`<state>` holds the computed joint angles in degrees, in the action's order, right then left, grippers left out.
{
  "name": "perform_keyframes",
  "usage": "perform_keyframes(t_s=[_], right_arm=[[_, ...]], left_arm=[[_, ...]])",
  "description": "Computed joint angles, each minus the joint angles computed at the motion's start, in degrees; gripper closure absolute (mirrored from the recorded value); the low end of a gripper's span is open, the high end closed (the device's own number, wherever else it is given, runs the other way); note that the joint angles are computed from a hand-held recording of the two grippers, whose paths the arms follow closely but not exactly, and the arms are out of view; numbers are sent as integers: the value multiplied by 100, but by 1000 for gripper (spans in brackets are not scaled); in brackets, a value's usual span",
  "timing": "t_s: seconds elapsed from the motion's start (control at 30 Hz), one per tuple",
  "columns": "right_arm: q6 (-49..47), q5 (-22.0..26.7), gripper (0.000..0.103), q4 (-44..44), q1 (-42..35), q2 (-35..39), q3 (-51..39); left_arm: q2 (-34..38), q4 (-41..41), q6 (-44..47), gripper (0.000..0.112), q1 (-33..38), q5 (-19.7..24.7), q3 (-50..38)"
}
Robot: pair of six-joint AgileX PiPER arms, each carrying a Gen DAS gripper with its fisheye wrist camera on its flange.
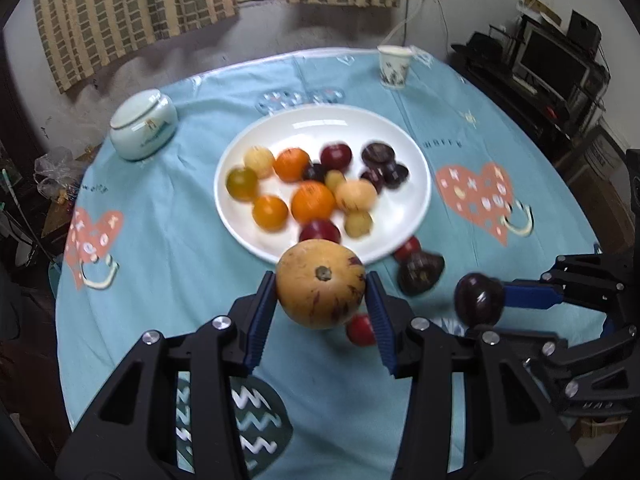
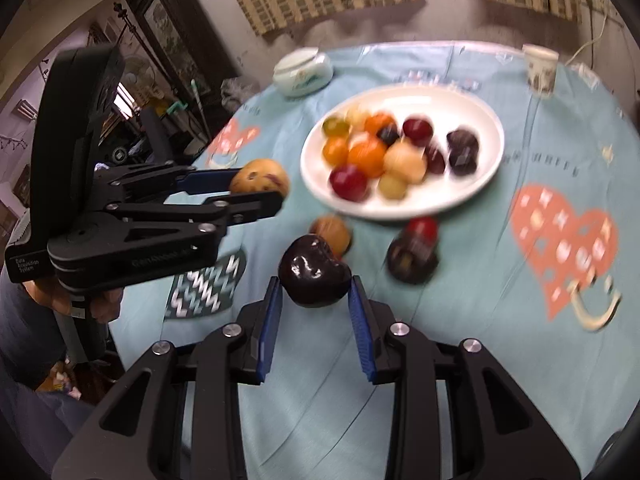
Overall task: Organize fruits
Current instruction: 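Carry the plum and striped fruit over the white plate and open both tools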
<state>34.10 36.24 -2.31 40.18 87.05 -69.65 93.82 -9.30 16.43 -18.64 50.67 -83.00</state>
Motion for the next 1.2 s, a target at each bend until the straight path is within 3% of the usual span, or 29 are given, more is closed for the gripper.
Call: perform_keyframes(t_s=[0.47,1.2], right_arm=[[-928,224,69,106,-1159,1028,-1456],[-1455,188,69,555,-1729,1530,-1803]], left_arm=[[1928,208,-535,67,12,648,-3071],[2525,401,-613,67,-59,716,-3580]])
